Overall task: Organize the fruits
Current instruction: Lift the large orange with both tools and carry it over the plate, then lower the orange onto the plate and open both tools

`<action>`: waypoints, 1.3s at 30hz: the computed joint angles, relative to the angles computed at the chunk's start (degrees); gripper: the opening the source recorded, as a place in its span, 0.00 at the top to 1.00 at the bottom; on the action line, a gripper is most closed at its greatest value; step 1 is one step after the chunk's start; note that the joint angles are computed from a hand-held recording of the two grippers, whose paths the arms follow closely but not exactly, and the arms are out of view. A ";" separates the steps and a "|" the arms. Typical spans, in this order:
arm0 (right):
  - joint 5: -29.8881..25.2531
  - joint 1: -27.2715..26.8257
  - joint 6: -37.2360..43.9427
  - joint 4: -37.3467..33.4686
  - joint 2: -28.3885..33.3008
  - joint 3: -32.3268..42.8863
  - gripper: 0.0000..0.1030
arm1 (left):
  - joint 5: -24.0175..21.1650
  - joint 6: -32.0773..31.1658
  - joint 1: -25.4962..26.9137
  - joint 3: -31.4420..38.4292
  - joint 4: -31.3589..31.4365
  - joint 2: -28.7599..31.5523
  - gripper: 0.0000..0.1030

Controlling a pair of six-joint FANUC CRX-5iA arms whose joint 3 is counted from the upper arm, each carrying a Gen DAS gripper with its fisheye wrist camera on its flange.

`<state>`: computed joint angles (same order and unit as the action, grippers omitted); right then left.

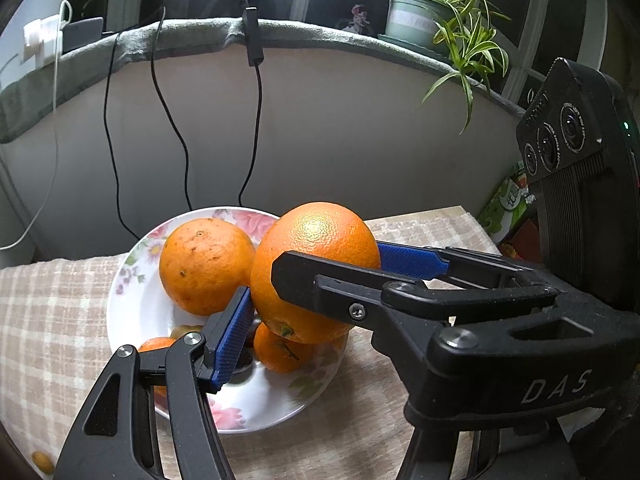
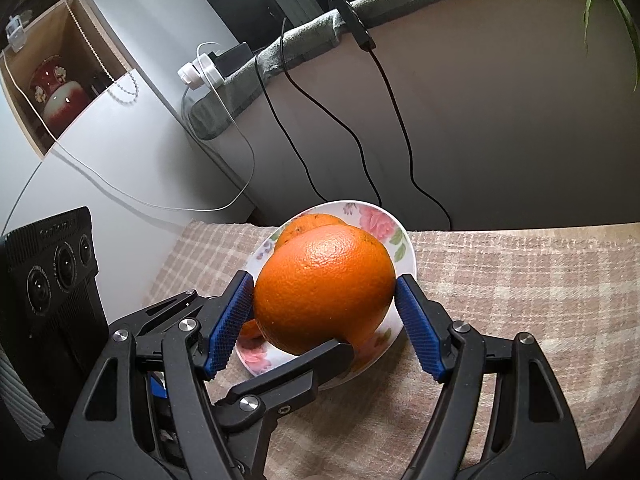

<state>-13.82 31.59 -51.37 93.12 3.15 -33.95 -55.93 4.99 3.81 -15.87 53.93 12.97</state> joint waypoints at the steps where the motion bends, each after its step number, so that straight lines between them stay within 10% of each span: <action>1: 0.32 -0.20 -0.43 0.29 0.03 -0.01 0.27 | 0.21 0.12 -0.14 -0.04 -0.07 -0.03 0.39; 14: -4.77 4.31 10.90 -14.59 1.07 2.03 0.26 | 3.02 -0.27 -0.20 -1.29 -0.29 -1.24 0.39; 39: -11.03 8.19 11.34 -16.68 -0.57 1.61 0.25 | 1.25 -0.88 2.54 -2.01 -0.56 -3.35 0.39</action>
<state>-24.85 39.78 -40.04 76.44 2.58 -32.34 -54.67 4.11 6.35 -17.88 53.37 9.62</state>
